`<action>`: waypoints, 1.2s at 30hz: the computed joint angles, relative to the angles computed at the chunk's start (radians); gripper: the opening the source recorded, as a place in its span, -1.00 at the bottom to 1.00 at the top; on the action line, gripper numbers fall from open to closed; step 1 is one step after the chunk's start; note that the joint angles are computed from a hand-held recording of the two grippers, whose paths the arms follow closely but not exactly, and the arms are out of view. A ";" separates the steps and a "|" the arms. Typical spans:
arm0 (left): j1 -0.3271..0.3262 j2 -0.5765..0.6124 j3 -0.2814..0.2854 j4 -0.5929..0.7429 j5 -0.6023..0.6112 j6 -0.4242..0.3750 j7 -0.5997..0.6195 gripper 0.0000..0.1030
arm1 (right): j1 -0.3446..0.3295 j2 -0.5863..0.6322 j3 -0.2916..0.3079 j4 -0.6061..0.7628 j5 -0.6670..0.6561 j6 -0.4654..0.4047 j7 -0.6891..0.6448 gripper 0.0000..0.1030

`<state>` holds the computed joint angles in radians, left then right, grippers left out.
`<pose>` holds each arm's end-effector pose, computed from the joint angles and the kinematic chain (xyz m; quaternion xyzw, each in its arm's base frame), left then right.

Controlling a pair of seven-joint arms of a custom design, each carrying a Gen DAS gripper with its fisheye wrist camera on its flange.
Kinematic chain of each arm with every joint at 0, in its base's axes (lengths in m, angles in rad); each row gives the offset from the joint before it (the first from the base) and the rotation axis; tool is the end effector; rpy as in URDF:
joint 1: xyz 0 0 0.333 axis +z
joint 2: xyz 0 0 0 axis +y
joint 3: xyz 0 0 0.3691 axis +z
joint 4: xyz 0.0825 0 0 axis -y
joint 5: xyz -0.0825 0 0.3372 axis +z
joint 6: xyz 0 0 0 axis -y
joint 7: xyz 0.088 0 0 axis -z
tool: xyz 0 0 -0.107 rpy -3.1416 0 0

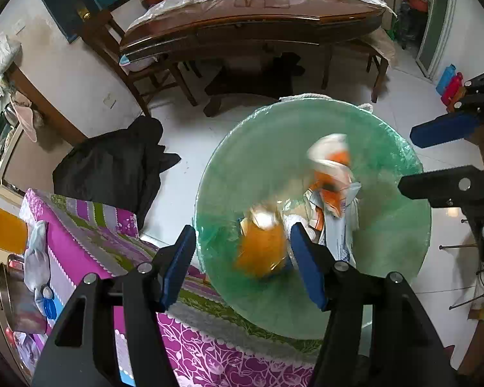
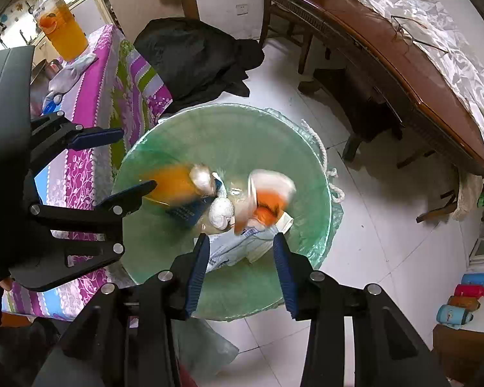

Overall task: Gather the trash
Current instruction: 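Open both tools to drop the gold box and orange cup into the bin, then swing both open tools back over the table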

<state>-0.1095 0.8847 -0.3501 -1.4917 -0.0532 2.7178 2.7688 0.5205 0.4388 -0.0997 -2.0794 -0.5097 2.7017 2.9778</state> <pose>0.7047 -0.2629 0.2705 -0.0638 0.9705 -0.2002 0.1182 0.5368 0.2638 0.3153 -0.4906 0.8545 -0.1358 0.1039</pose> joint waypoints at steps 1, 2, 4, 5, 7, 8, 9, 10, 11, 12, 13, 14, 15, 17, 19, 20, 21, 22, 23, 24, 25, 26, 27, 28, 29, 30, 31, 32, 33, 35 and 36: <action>0.000 0.000 0.001 -0.002 0.001 0.001 0.000 0.13 | -0.002 0.001 0.002 0.001 0.003 -0.002 -0.004 -0.19; 0.000 0.000 0.001 -0.002 0.002 -0.001 -0.001 0.13 | -0.006 0.003 0.006 0.003 0.010 -0.001 -0.009 -0.19; -0.001 0.001 0.002 0.000 0.003 -0.003 0.000 0.13 | -0.005 0.006 0.005 0.005 0.015 -0.004 -0.012 -0.19; -0.002 0.000 0.002 -0.003 0.004 0.001 -0.001 0.13 | -0.007 0.008 0.005 0.004 0.017 -0.001 -0.014 -0.19; -0.002 0.001 0.003 0.000 0.005 -0.002 -0.002 0.13 | -0.008 0.011 0.005 0.005 0.022 0.001 -0.020 -0.19; -0.001 0.000 0.002 -0.003 0.006 0.002 -0.001 0.13 | -0.007 0.013 0.006 0.011 0.024 -0.009 -0.027 -0.19; 0.001 0.000 0.000 -0.003 0.006 0.003 0.002 0.13 | -0.004 0.017 0.006 0.015 0.025 -0.013 -0.028 -0.19; 0.003 -0.002 -0.002 -0.007 0.004 0.008 0.003 0.13 | -0.002 0.018 0.007 0.015 0.027 -0.012 -0.028 -0.19; 0.006 -0.003 -0.005 -0.010 0.003 0.008 0.005 0.13 | -0.003 0.018 0.008 0.015 0.030 -0.012 -0.031 -0.19; 0.009 -0.002 -0.008 -0.007 0.001 0.004 0.007 0.13 | -0.001 0.017 0.005 0.013 0.029 -0.012 -0.030 -0.19; 0.011 -0.004 -0.011 -0.010 -0.001 0.004 0.010 0.13 | 0.000 0.017 0.005 0.013 0.029 -0.011 -0.030 -0.19; 0.013 -0.005 -0.013 -0.014 -0.002 0.009 0.013 0.13 | 0.002 0.017 0.003 0.011 0.028 -0.014 -0.029 -0.19; 0.015 -0.009 -0.014 -0.024 -0.003 0.018 0.015 0.13 | 0.006 0.015 0.002 0.012 0.025 -0.022 -0.028 -0.19; 0.018 -0.011 -0.017 -0.031 -0.004 0.025 0.021 0.13 | 0.006 0.014 0.002 0.009 0.022 -0.020 -0.025 -0.19; 0.022 -0.016 -0.020 -0.043 -0.005 0.038 0.025 0.13 | 0.006 0.014 0.002 0.011 0.021 -0.026 -0.025 -0.19; 0.024 -0.017 -0.022 -0.045 -0.006 0.041 0.026 0.13 | 0.006 0.012 0.003 0.009 0.020 -0.023 -0.023 -0.19; 0.026 -0.019 -0.024 -0.051 -0.007 0.044 0.027 0.13 | 0.006 0.011 0.002 0.007 0.019 -0.019 -0.019 -0.19; 0.026 -0.020 -0.023 -0.052 -0.007 0.047 0.026 0.13 | 0.010 0.011 -0.001 0.009 0.015 -0.022 -0.013 -0.19; 0.028 -0.021 -0.025 -0.056 -0.008 0.051 0.027 0.13 | 0.015 0.009 -0.005 0.008 0.007 -0.027 -0.007 -0.19; 0.031 -0.022 -0.026 -0.059 -0.009 0.055 0.027 0.13 | 0.019 0.009 -0.007 0.011 -0.001 -0.032 0.000 -0.19; 0.035 -0.024 -0.029 -0.064 -0.010 0.059 0.029 0.13 | 0.020 0.009 -0.008 0.013 -0.007 -0.033 0.004 -0.19; 0.039 -0.023 -0.031 -0.062 -0.011 0.059 0.031 0.13 | 0.022 0.011 -0.008 0.017 -0.013 -0.033 0.011 -0.19; 0.042 -0.024 -0.033 -0.065 -0.013 0.063 0.031 0.13 | 0.025 0.013 -0.009 0.020 -0.019 -0.031 0.019 -0.19; 0.046 -0.026 -0.035 -0.071 -0.016 0.076 0.030 0.13 | 0.030 0.015 -0.013 0.023 -0.029 -0.029 0.030 -0.19; 0.054 -0.027 -0.039 -0.075 -0.020 0.084 0.031 0.13 | 0.039 0.019 -0.022 0.029 -0.047 -0.025 0.048 -0.18; 0.063 -0.029 -0.045 -0.080 -0.024 0.088 0.032 0.13 | 0.046 0.022 -0.028 0.036 -0.061 -0.026 0.063 -0.18; 0.073 -0.032 -0.051 -0.085 -0.031 0.091 0.032 0.13 | 0.060 0.027 -0.038 0.047 -0.084 -0.034 0.083 -0.18; 0.083 -0.033 -0.057 -0.089 -0.037 0.096 0.034 0.13 | 0.074 0.033 -0.049 0.061 -0.113 -0.039 0.105 -0.18; 0.097 -0.037 -0.065 -0.100 -0.045 0.112 0.035 0.13 | 0.084 0.040 -0.056 0.075 -0.140 -0.039 0.125 -0.18; 0.125 -0.041 -0.084 -0.119 -0.056 0.136 0.046 0.13 | 0.103 0.058 -0.066 0.111 -0.188 -0.056 0.157 -0.18; 0.142 -0.043 -0.096 -0.128 -0.062 0.144 0.053 0.13 | 0.111 0.067 -0.070 0.130 -0.211 -0.068 0.172 -0.18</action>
<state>0.0328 0.8418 -0.4464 -1.6194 -0.1154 2.8622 2.8218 0.6316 0.5053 -0.1695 -1.9494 -0.7207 2.6339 3.1495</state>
